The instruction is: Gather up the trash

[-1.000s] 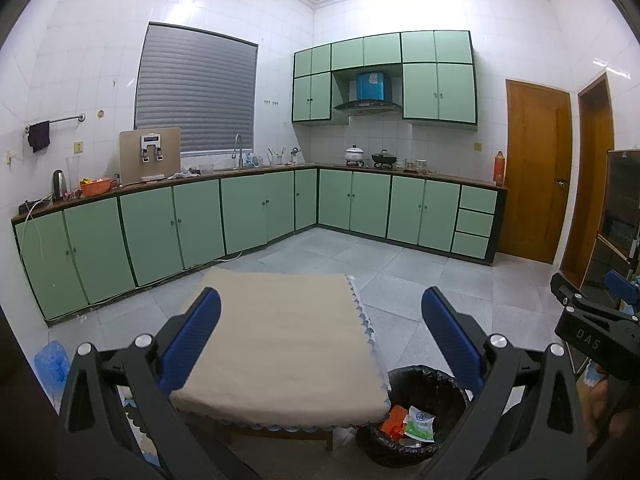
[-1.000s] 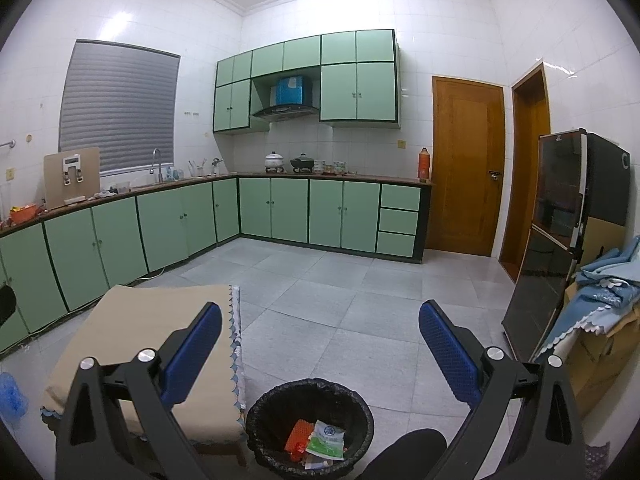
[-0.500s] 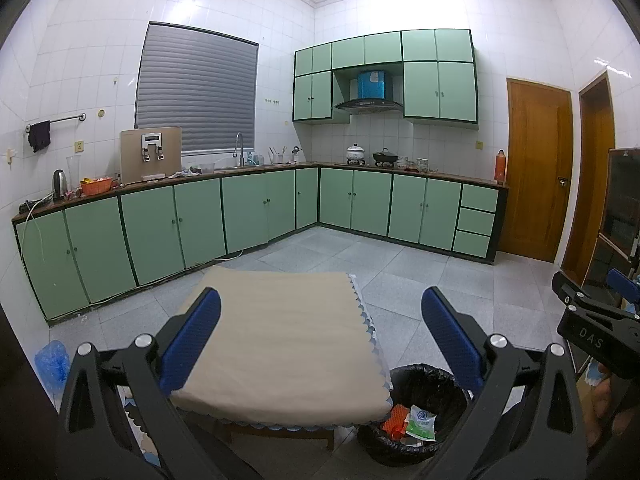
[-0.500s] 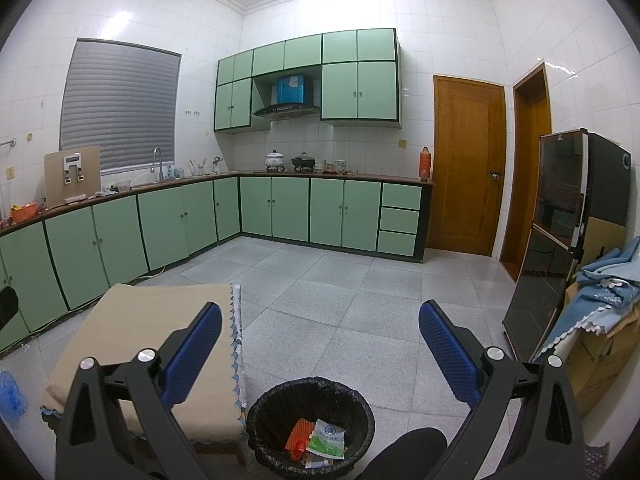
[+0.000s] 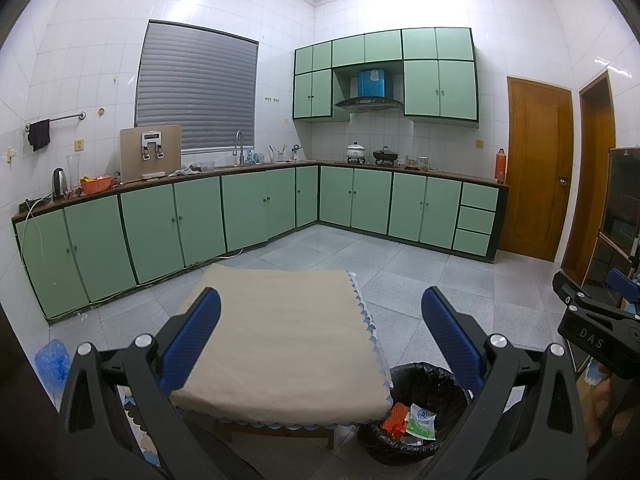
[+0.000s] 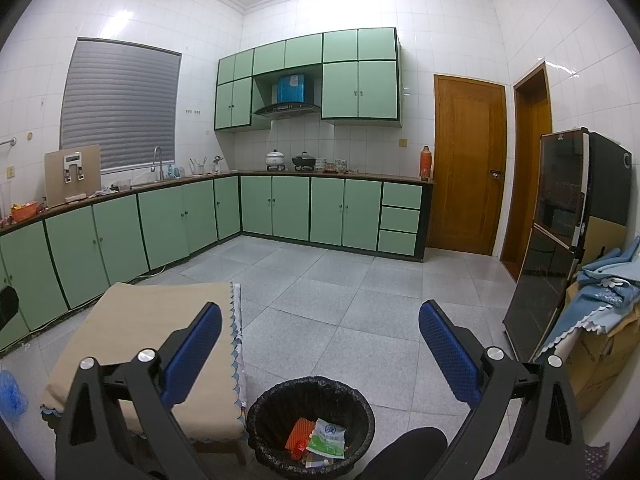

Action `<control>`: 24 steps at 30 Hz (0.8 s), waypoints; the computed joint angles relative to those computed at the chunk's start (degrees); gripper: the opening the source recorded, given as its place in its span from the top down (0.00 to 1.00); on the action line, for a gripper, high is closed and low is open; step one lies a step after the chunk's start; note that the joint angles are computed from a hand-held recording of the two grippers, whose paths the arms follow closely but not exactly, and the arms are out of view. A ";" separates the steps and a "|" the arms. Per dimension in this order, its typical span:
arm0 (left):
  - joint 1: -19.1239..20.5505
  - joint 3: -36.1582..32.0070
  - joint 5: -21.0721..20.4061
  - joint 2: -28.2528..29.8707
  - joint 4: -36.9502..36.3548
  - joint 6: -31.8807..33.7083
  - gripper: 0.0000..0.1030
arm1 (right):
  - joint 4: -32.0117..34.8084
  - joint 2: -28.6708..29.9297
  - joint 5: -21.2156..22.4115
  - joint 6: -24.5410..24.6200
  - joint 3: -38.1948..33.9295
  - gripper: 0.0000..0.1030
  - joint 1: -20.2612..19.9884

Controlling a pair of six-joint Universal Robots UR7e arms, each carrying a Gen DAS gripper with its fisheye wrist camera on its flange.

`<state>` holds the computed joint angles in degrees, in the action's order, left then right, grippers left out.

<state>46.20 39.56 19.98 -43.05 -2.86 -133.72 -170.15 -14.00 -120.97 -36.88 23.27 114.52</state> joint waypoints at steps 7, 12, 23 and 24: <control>0.03 0.06 -0.06 -0.03 0.32 -0.33 0.05 | 0.01 -0.04 -0.04 0.01 0.07 0.06 0.02; 0.03 -0.04 -0.09 0.07 0.51 -0.48 0.05 | 0.02 0.08 0.08 0.07 -0.02 0.06 -0.15; 0.07 0.54 -0.15 -0.24 1.16 -1.29 0.05 | -0.13 -0.10 0.11 0.01 0.36 0.06 -0.22; 0.07 0.48 -0.13 -0.22 1.23 -1.36 0.05 | -0.25 -0.11 0.10 0.01 0.40 0.06 -0.21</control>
<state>46.27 40.04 19.85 -43.27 -1.63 -135.07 -170.40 -14.11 -120.87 -36.87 23.67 114.31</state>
